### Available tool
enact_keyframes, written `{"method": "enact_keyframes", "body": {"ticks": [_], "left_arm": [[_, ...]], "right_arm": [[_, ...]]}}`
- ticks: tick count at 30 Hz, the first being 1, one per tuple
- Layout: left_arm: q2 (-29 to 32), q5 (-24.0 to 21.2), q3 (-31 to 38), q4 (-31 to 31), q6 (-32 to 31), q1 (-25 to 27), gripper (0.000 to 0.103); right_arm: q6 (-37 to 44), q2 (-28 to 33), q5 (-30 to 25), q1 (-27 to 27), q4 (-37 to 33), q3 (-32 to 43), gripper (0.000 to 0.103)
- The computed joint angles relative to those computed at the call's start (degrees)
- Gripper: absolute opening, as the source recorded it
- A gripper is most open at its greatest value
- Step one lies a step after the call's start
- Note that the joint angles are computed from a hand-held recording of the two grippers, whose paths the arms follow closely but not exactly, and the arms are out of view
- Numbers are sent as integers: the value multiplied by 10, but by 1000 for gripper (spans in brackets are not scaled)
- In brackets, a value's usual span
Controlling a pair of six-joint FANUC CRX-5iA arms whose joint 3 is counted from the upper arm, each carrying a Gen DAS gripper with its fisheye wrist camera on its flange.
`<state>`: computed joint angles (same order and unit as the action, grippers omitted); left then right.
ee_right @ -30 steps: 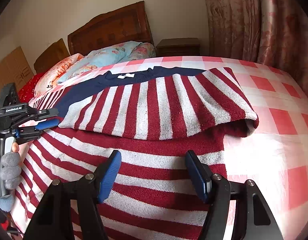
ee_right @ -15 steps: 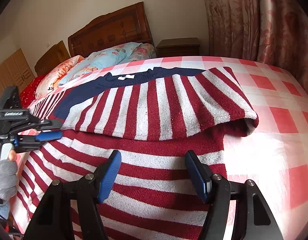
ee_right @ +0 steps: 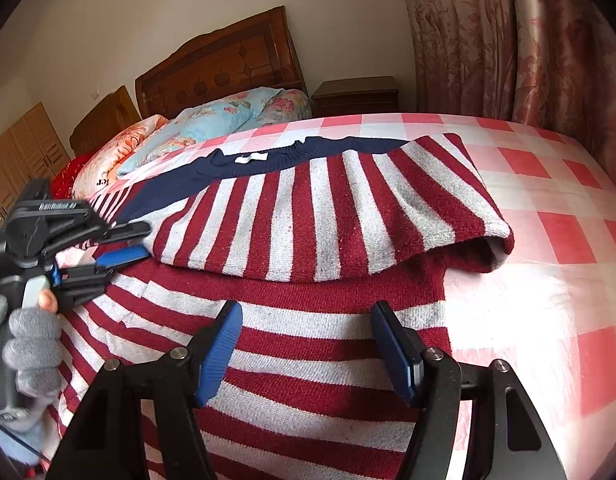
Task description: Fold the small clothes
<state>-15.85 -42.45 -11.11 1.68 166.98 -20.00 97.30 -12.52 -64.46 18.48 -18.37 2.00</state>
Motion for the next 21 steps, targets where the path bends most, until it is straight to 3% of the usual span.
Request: {"method": "enact_keyframes", "body": {"ticks": [2,3,9,13,15,17,19,21], "left_arm": [[-2,-46,31,-86,73,-21,22],[-1,-65,40,-102,80,-22,22],[25,-73,53,-28,-57,17,24],[30,-48,34,48,-163,35,21],[21,1,-9,132,-254,50,10],[4,33,-32,160,-288,52,9],[-6,60,-30,163,-306,48,8],[-3,68,-14,185,-346,51,8]], "right_arm": [[2,1,-2,-3,-5,2,103],[2,1,-2,-4,-5,2,103],[0,0,-1,0,0,1,103],[-9,-5,8,0,4,-5,103],[-22,-19,34,-12,-6,-17,103],[-33,-45,79,-51,-49,-37,103],[-125,-75,143,-57,-2,-79,103],[-229,-74,154,-37,95,-98,103]]}}
